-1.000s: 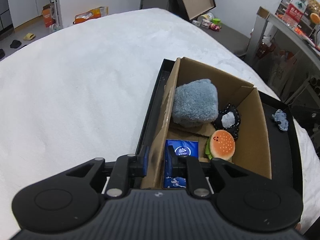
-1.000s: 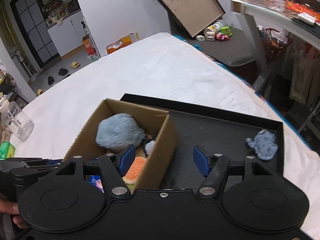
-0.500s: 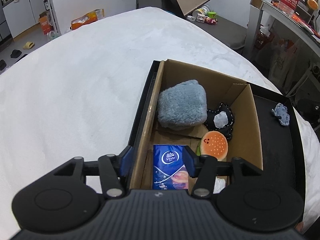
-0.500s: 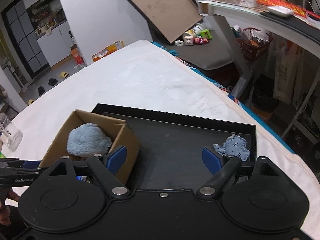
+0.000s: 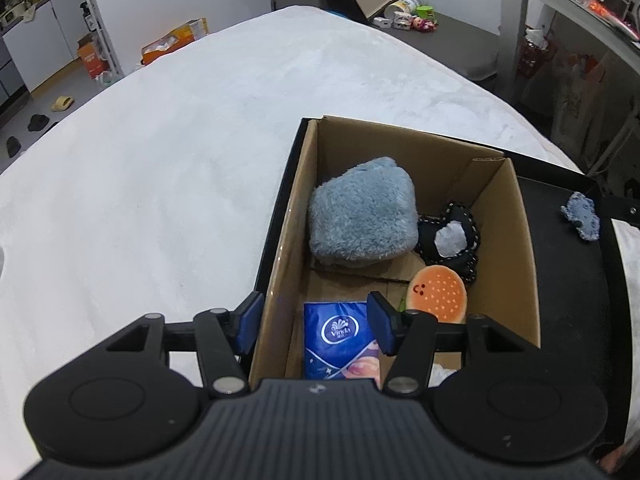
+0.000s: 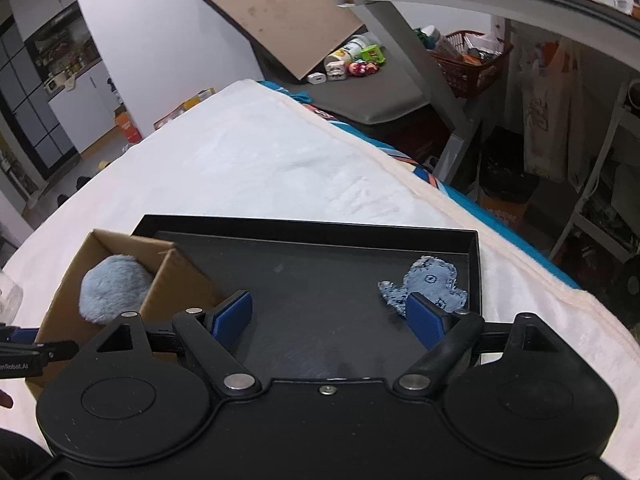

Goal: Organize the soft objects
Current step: 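Move the right gripper to the blue denim plush and close on it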

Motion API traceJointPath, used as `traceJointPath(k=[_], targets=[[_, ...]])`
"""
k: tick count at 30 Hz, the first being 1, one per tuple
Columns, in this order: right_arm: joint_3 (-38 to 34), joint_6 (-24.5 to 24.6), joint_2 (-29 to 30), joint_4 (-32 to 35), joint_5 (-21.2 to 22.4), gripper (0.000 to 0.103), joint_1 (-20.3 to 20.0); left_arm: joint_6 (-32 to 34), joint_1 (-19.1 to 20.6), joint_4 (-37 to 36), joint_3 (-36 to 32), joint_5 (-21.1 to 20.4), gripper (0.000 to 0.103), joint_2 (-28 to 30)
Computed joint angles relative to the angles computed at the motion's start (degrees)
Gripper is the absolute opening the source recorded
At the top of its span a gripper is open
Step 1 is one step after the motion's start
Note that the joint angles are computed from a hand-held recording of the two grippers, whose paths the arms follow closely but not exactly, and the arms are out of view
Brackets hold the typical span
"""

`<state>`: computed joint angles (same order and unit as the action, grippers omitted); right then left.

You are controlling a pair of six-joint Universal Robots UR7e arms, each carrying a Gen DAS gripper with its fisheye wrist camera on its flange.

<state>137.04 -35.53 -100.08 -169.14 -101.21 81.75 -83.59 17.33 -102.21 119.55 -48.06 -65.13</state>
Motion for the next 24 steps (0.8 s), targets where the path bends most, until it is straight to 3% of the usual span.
traceJointPath(k=[11,17,19,24], targets=[[-2.2,-0.39,2.17,0.37,4.45,0.08,-5.0,-1.3,1.56,3.44,-3.37,0.6,0.055,2.9],[-3.59,-0.17,3.81,0.48,7.22,0.06,-7.74,-2.16,2.19,6.63,-5.43,1.22,0.055,4.5],[-3.91,-0.08,4.55,-0.56,7.4,0.048,-8.31,-2.26,2.38,7.24,-5.9,1.24,0.055,4.93],[-4.47,-0.42,6.51,-3.24,5.88,0.045,-8.98,-2.06,2.79,7.7,-6.64,1.05,0.055,5.66]])
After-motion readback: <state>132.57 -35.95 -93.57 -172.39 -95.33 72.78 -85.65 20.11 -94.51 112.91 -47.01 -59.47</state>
